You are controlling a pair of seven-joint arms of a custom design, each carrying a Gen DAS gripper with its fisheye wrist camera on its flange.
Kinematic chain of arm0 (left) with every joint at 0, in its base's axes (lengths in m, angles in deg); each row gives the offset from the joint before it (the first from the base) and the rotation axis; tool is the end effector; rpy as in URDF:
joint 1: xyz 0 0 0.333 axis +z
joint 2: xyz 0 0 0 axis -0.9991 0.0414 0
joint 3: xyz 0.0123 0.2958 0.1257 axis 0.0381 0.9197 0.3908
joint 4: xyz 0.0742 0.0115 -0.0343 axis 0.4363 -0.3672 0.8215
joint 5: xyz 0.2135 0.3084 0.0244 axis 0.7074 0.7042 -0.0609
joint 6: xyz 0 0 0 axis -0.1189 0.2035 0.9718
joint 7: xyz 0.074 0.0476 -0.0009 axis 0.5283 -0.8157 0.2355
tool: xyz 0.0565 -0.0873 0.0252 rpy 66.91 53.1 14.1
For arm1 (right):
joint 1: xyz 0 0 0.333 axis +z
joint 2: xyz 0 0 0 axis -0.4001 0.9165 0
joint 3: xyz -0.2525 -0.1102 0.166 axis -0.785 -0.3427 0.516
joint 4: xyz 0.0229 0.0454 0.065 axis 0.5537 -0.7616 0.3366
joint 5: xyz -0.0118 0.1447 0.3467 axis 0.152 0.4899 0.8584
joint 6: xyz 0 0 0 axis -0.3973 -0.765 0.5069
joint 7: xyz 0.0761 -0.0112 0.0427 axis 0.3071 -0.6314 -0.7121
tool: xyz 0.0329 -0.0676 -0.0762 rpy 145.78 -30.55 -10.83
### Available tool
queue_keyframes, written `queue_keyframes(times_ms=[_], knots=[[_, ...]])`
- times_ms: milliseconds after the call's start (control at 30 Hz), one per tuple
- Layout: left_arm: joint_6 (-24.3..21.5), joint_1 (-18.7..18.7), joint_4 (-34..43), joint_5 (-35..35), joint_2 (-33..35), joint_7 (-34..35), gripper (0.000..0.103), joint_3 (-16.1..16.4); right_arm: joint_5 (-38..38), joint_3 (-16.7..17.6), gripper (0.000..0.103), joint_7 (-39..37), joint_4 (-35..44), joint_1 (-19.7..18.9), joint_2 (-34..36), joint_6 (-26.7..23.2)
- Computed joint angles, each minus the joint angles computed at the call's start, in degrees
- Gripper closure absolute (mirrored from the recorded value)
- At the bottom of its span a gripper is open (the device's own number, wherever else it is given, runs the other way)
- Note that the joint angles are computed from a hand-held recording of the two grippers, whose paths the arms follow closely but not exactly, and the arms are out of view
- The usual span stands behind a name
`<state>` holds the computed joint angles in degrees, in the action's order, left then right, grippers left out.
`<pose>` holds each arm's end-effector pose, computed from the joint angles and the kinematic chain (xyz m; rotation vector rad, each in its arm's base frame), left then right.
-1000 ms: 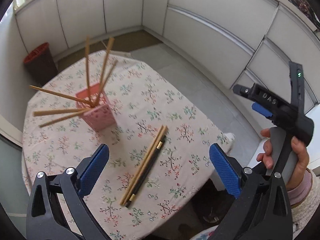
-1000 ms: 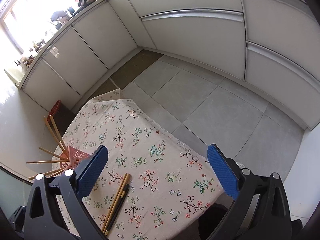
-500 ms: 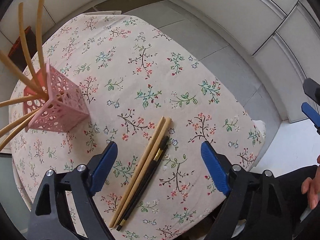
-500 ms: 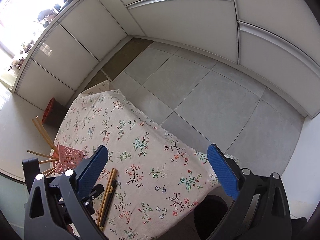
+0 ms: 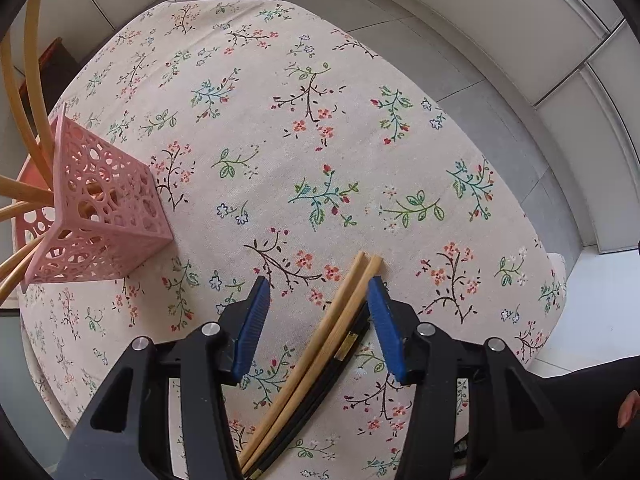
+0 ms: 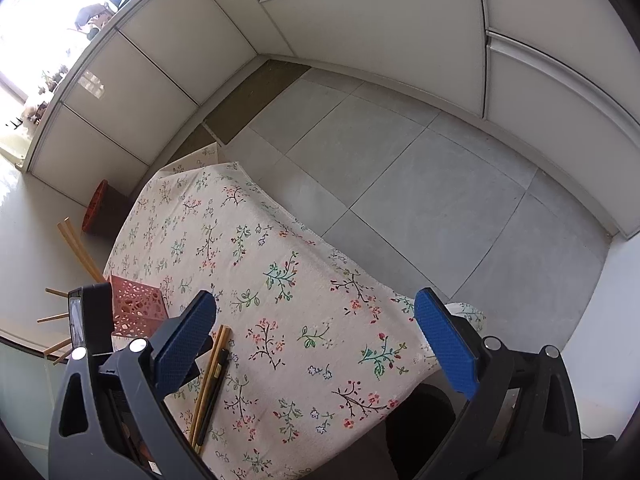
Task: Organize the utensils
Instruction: 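Lower the left tool to the chopstick pile and close on a chopstick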
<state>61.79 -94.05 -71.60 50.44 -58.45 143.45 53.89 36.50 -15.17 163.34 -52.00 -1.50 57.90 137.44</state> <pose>0.5490 -0.1521 0.3796 -1.8188 2.4160 -0.2036 0.4518 0.2871 0.4304 -1.3254 2.1484 -0.1435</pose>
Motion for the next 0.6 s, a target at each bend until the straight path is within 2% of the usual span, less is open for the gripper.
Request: queue_keyframes(times_ms=[100, 233, 267, 367, 500, 600], knots=[[-1.3, -0.3, 1.5, 1.6, 1.8, -0.7, 0.066, 0.3, 0.2, 0.0, 0.006, -0.3, 0.1, 0.1, 0.1, -0.2], [-1.7, -0.5, 2.3, 3.1, 3.1, -1.1, 0.069, 0.4, 0.2, 0.0, 0.006, -0.3, 0.1, 0.1, 0.2, -0.2], [-3.1, -1.0, 3.1, 4.8, 3.5, -2.4, 0.072, 0.7, 0.2, 0.0, 0.006, -0.4, 0.2, 0.2, 0.2, -0.3], [-2.5, -1.3, 3.0, 6.0, 3.9, -2.7, 0.077, 0.5, 0.6, 0.0, 0.006, -0.8, 0.4, 0.4, 0.4, -0.5], [-1.1, -2.3, 1.7, 7.2, 3.4, -3.2, 0.091, -0.1, 0.5, -0.1, 0.006, -0.9, 0.8, 0.6, 0.7, -1.1], [0.0, -2.9, 0.9, 8.1, 2.9, -4.0, 0.093, -0.2, 1.7, -0.1, 0.006, -1.8, 0.9, 0.7, 0.9, -1.3]])
